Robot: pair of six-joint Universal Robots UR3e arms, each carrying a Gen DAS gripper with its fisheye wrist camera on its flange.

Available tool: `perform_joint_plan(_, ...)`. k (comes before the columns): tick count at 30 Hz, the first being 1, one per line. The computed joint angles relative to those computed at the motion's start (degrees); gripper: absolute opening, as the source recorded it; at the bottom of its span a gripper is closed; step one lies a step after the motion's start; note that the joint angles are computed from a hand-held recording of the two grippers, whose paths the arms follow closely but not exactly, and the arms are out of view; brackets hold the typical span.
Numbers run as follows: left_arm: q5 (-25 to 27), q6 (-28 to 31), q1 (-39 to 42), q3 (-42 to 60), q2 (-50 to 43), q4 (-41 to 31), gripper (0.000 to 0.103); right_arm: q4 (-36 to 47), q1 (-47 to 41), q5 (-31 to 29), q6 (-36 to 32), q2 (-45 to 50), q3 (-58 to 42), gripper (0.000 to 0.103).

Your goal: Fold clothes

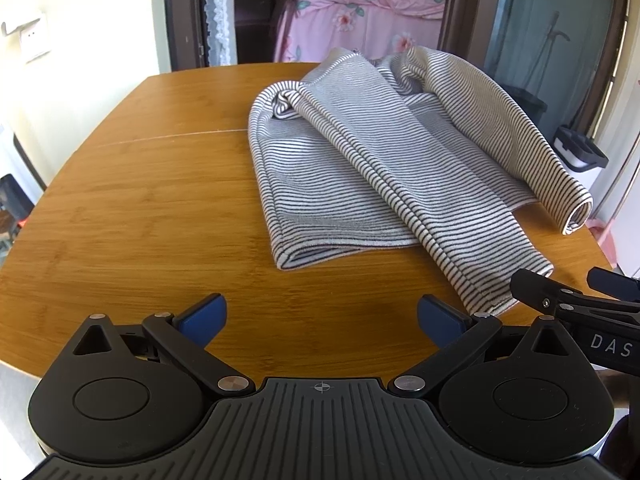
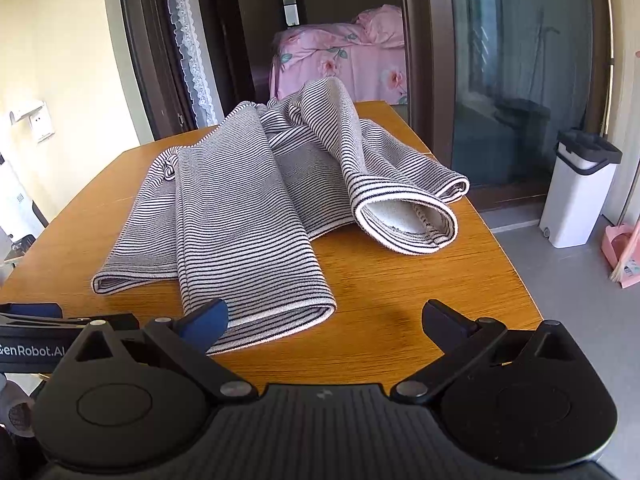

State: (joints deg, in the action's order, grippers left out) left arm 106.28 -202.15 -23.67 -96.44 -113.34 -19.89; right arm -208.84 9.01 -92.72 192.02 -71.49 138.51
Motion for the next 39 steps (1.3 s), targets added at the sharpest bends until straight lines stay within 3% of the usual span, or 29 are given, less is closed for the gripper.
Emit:
perform_joint_plan(5,-0.79,0.48,0.63,0.61,-0.21,0.37,0.103,0.38,-0.01,-0.35,-1.19,0.07,-0.6,0.103)
perform_joint_plan(11,-10.17,5.14,6.76,5.33,-1.8,1.86,0.103,5.93,-2.76,1.77,-5.74,-0.39,-6.3,0.103)
perform_joint_plan(16,-23.27,8.42,12.94,19.13,-9.76,-4.09,0.103,10.81,-8.37,10.89,-8.16,1.09,-14.88,0.103)
perform_joint_plan(20,-29.66,9.12,15.63,37.72,-21.64,-12.74,0.103,9.95,-10.97,15.4,-8.81,6.31,-25.12,0.103)
perform_joint_plan(22,-32.29,8.14,16.77,47.96,-27.51,-18.97,0.103,11.37,-11.35,16.15,-6.93,9.54,-32.49,0.103)
perform_joint_plan(24,-34.04,6.14,17.67,52.68,-30.13,-20.6,0.103,14.67,-11.68,16.14,-4.46,12.84,-39.57,0.103)
perform_joint_plan(31,-44.52,3.15,22.25,55.98,-31.39,-26.66,0.103,28.4,-13.66,22.56,3.58,27.21,-58.0,0.103)
perform_joint_plan(34,-45.81,0.8,22.58,64.81,-34.72,-34.57,0.103,24.11,-14.94,25.87,7.88,29.17,-56.33,0.103)
perform_joint_plan(36,-46.54,3.73,22.4,68.64,-36.12,-37.95,0.103,21.28,-15.79,28.03,10.73,30.6,-55.45,0.103)
perform_joint_plan(38,-45.34,5.81,21.2,68.19,-36.43,-35.59,0.099,20.34,-16.52,29.63,10.83,30.64,-54.53,0.103)
perform_joint_plan(39,-42.4,7.46,19.98,67.82,-36.36,-33.97,0.077,19.9,-16.88,30.44,10.51,30.61,-54.06,0.103)
